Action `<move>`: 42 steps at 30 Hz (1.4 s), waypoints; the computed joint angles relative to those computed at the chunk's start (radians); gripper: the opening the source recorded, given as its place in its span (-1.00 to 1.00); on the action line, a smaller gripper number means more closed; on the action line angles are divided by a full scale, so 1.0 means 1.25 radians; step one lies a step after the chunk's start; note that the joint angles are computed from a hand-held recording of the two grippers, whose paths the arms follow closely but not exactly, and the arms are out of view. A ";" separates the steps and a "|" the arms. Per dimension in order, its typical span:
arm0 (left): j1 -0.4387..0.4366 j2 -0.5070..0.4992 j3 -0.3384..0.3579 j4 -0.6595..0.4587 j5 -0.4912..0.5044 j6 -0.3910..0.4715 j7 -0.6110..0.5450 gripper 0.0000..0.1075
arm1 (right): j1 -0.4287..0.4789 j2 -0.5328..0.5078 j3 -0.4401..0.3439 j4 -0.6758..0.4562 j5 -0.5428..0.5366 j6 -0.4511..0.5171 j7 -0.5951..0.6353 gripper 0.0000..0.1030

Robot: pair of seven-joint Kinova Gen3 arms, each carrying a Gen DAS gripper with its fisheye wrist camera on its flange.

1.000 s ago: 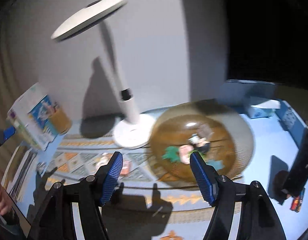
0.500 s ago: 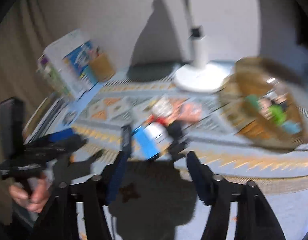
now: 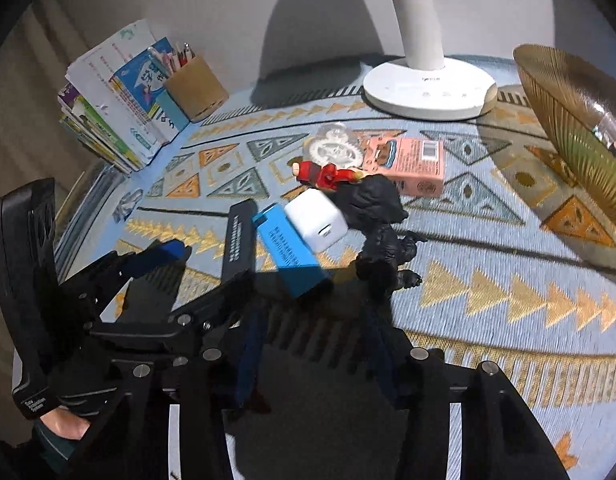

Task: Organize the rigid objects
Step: 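Grasp the black USB stick with the left tool while the right tool grasps the blue lighter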

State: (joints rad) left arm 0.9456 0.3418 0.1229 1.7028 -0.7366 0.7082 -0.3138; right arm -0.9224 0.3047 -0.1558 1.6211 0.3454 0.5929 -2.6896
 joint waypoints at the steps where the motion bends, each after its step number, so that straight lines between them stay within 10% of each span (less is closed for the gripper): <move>1: -0.006 0.000 0.002 0.001 0.007 -0.004 -0.004 0.57 | -0.004 0.005 0.004 -0.008 0.007 0.010 -0.002 -0.07; 23: -0.131 -0.045 0.010 0.052 0.174 -0.142 -0.188 0.35 | -0.057 0.092 0.039 -0.135 0.080 0.119 0.063 -0.07; 33: -0.095 -0.034 -0.013 0.041 0.130 -0.116 -0.169 0.33 | -0.105 0.110 0.038 -0.164 0.137 0.176 0.097 -0.51; 42: -0.052 0.002 -0.024 -0.015 0.095 -0.047 -0.160 0.16 | -0.141 0.016 0.017 -0.029 0.176 0.181 -0.051 -0.53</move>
State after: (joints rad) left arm 0.8810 0.3446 0.0934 1.6845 -0.6185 0.6493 -0.5140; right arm -1.0987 0.3250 -0.1340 1.5846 0.5656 0.8192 -2.7534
